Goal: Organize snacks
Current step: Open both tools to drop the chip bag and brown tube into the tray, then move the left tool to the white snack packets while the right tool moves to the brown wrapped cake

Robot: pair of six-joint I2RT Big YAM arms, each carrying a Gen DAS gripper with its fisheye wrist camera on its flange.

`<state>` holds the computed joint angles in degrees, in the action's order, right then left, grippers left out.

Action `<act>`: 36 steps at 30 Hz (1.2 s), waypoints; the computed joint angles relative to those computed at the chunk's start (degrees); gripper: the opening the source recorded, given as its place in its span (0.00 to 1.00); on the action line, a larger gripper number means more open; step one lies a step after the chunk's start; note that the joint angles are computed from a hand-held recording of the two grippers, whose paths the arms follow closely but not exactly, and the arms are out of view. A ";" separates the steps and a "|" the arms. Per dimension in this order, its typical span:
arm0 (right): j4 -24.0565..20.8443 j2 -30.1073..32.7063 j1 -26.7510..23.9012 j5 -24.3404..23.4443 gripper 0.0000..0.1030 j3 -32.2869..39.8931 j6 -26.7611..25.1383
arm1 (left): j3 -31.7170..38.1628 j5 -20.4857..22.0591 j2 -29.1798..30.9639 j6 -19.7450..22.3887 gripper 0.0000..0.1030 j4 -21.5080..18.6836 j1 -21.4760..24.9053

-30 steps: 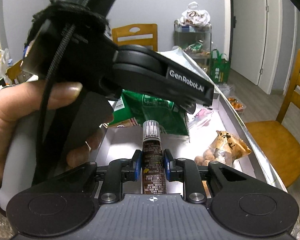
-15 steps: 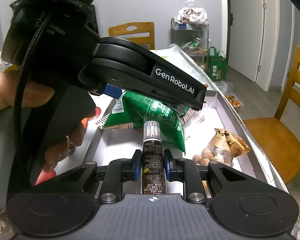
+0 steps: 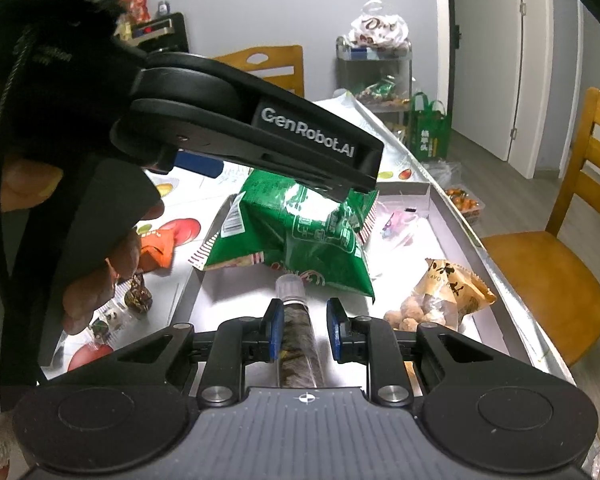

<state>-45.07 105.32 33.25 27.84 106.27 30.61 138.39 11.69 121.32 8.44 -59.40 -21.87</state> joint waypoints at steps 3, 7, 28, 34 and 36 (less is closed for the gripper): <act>-0.40 0.03 0.17 0.24 0.24 0.10 0.15 | -1.41 0.56 -1.03 0.05 0.96 0.78 0.25; -0.53 0.03 0.47 0.44 0.24 0.18 0.89 | -3.74 1.42 -2.61 0.03 0.96 1.94 0.68; -0.36 -1.70 3.68 4.42 0.60 -0.42 3.43 | -22.76 9.79 -15.90 1.63 0.96 11.45 7.31; 0.00 -1.18 5.14 6.81 0.88 1.11 2.83 | -29.28 12.22 -20.60 3.92 0.97 14.20 10.81; 0.01 -0.91 5.51 7.12 0.91 1.86 2.54 | -31.05 12.83 -21.88 4.55 0.97 15.11 12.14</act>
